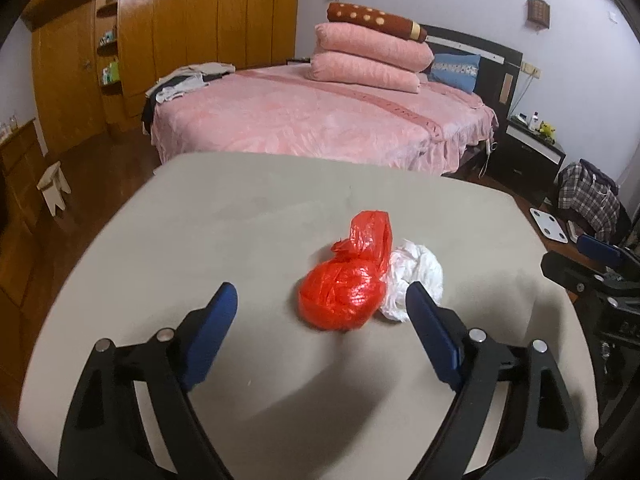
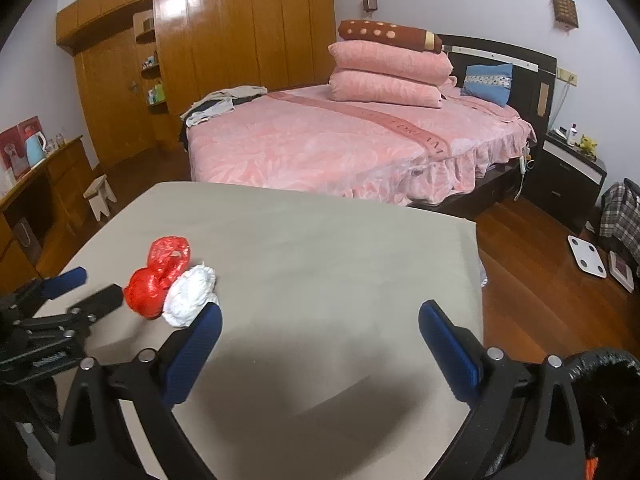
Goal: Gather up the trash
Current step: 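Grasp the red plastic bag with the left tool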
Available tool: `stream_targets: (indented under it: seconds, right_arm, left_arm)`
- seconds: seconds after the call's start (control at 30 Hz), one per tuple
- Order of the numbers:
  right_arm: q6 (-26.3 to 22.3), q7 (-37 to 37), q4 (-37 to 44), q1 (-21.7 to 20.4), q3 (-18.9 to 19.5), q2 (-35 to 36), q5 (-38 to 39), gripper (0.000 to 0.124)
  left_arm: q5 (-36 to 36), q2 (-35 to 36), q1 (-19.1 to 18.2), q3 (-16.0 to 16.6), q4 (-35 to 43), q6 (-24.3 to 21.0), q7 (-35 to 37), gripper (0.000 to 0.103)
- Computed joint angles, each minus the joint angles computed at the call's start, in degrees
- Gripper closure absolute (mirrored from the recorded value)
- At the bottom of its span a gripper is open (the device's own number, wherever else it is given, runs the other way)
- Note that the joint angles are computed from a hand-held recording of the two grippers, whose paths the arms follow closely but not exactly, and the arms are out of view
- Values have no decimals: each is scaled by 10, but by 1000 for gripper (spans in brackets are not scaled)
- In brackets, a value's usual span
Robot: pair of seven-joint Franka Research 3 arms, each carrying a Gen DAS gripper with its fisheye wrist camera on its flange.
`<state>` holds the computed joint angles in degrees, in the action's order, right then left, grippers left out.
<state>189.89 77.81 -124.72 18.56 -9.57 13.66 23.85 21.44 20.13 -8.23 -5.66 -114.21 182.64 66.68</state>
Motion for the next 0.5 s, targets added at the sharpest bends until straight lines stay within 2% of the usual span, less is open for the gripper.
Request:
stream_targets:
  seconds: [0.23,0.27,0.33,0.37,0.43,0.5]
  right_arm:
    - [-8,3,19,-33,31,18,-11,27]
    - [-7,4,19,-33,30,19,-13,27]
    - [-6,5,20,-35,32,22,-15,27]
    - [-5,5,19,-33,30,22,-15,27]
    - [-8,6,18,-29,24,22,-16,27]
    - [-11,8,20,-22,17,22,-17,27]
  left_arm:
    - [-34,54,52,-67,58,-37,39,25]
    - [-45,61,67,-86,65,-45,51,26]
    - [-68,75,95,-121,79,-61,78,31]
    - [-86,83,119,-151,85,-70,99,34]
    - [-116,93,147,-187,89,-76,133,48]
    - [-131,93,145,-189,87,-74,146,52]
